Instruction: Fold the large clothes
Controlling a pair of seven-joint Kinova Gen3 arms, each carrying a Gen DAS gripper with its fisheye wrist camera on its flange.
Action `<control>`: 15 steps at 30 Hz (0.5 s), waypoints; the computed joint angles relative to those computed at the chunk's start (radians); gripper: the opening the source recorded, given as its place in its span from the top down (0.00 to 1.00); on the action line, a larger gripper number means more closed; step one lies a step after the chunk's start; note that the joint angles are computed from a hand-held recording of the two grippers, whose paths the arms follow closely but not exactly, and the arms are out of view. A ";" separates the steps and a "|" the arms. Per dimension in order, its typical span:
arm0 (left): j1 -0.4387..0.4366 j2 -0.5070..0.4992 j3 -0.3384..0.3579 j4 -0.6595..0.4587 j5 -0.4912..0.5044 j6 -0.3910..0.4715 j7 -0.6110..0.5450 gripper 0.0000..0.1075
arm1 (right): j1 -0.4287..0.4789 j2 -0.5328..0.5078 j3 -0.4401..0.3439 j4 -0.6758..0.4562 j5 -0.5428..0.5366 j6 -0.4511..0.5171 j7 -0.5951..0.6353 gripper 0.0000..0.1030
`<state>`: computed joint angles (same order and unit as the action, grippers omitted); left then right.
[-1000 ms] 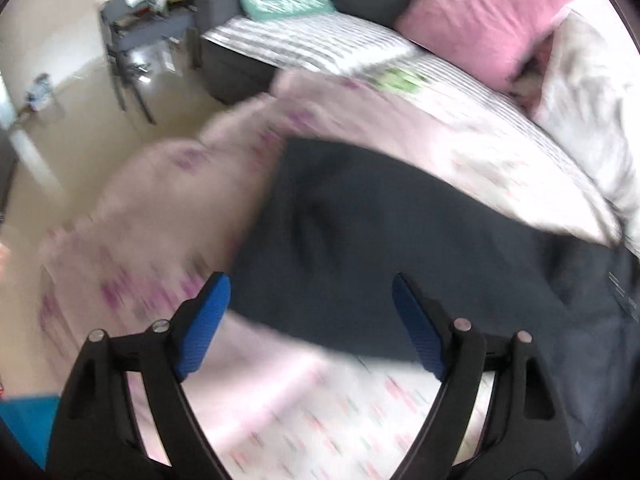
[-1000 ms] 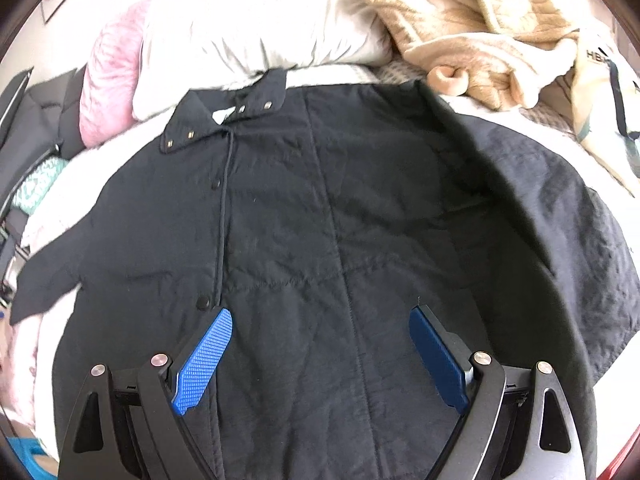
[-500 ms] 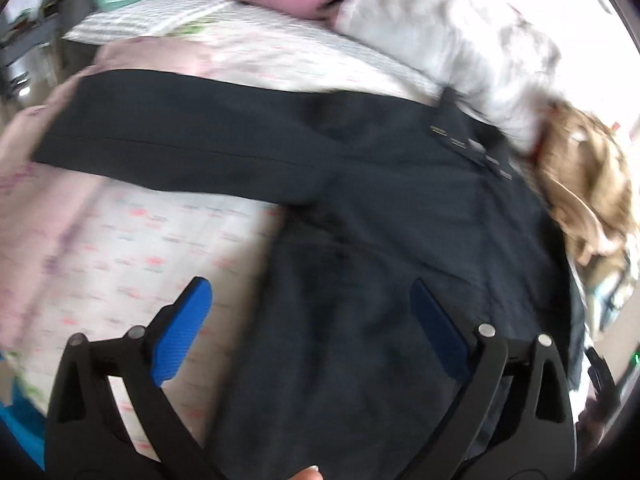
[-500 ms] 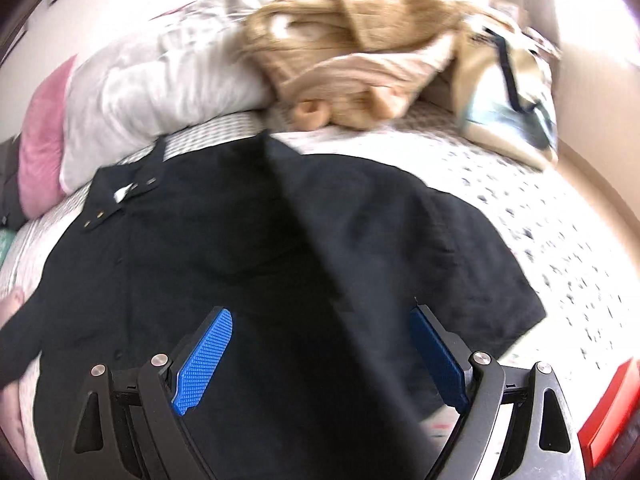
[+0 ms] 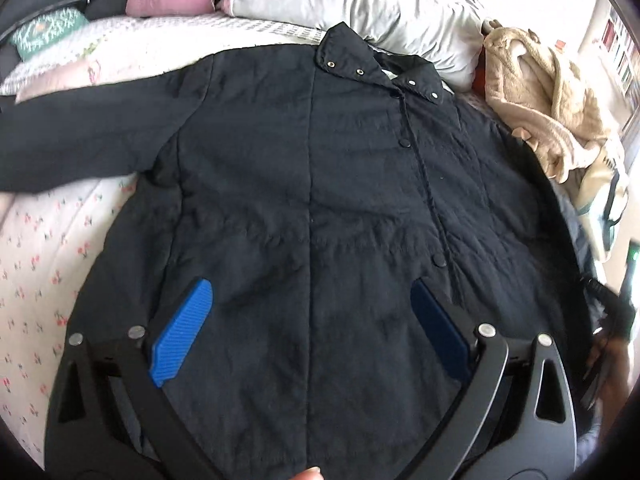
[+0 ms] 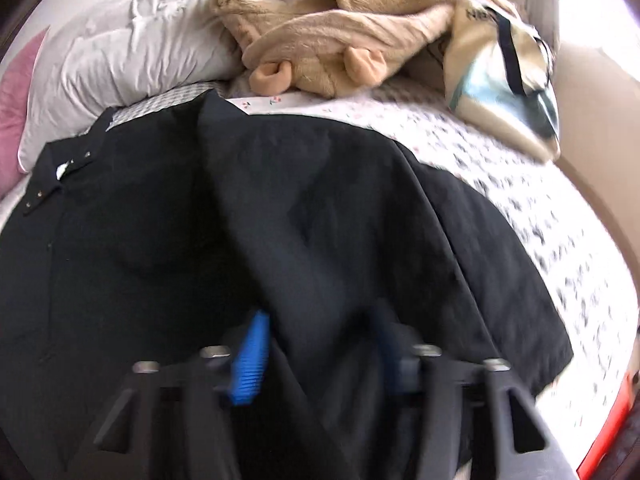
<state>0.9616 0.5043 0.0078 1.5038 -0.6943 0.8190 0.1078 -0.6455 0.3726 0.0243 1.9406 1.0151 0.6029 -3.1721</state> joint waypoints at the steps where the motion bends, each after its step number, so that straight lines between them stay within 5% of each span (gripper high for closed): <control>1: -0.010 0.005 0.006 -0.009 0.007 0.002 -0.010 0.08 | 0.008 0.003 -0.015 -0.021 -0.016 0.009 0.041 0.90; 6: -0.019 -0.001 -0.004 0.000 0.016 -0.034 -0.012 0.08 | -0.127 -0.028 0.076 -0.114 0.024 0.197 0.221 0.95; 15: -0.029 0.027 -0.016 -0.054 0.021 0.006 -0.071 0.08 | 0.024 0.053 0.022 -0.448 0.106 0.554 0.467 0.95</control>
